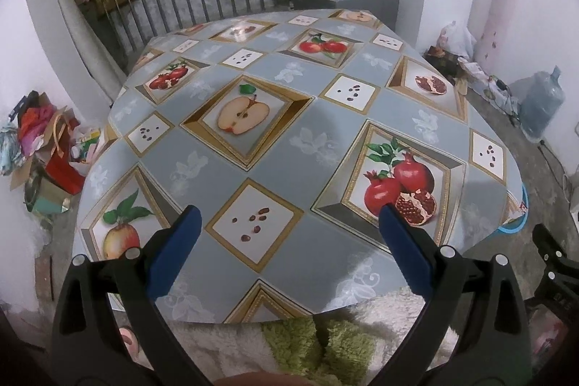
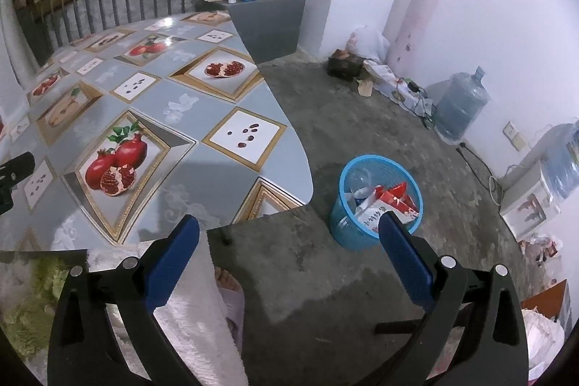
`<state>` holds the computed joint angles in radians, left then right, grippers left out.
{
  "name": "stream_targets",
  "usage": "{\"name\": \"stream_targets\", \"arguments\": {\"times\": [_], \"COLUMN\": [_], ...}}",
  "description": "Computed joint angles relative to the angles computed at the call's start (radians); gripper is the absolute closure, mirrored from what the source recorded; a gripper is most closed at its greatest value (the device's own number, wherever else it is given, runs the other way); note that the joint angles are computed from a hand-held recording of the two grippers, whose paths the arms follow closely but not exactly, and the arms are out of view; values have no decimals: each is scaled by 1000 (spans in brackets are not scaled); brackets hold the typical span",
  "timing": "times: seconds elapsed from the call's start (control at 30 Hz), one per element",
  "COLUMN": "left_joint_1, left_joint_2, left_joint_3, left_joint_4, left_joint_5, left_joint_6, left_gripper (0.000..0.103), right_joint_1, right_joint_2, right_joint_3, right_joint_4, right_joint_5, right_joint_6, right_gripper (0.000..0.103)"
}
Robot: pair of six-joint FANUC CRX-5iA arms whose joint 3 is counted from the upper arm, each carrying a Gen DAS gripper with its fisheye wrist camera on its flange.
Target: Collect trash
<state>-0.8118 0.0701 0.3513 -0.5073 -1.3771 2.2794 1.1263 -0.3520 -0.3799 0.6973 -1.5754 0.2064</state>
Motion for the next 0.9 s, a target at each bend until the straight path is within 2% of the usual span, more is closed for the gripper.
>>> {"name": "stream_targets", "arguments": {"times": [0.9], "left_joint_1": [20], "left_joint_2": [7], "left_joint_3": [-9], "left_joint_4": [62], "left_joint_5": [8], "left_joint_6": [-39], "left_gripper": [9], "right_joint_1": [9], "right_joint_2": [-7], "right_joint_3": [-2], "right_joint_4": [-9], "right_joint_5": [-19], "right_joint_6": [-24], "right_gripper": [7]}}
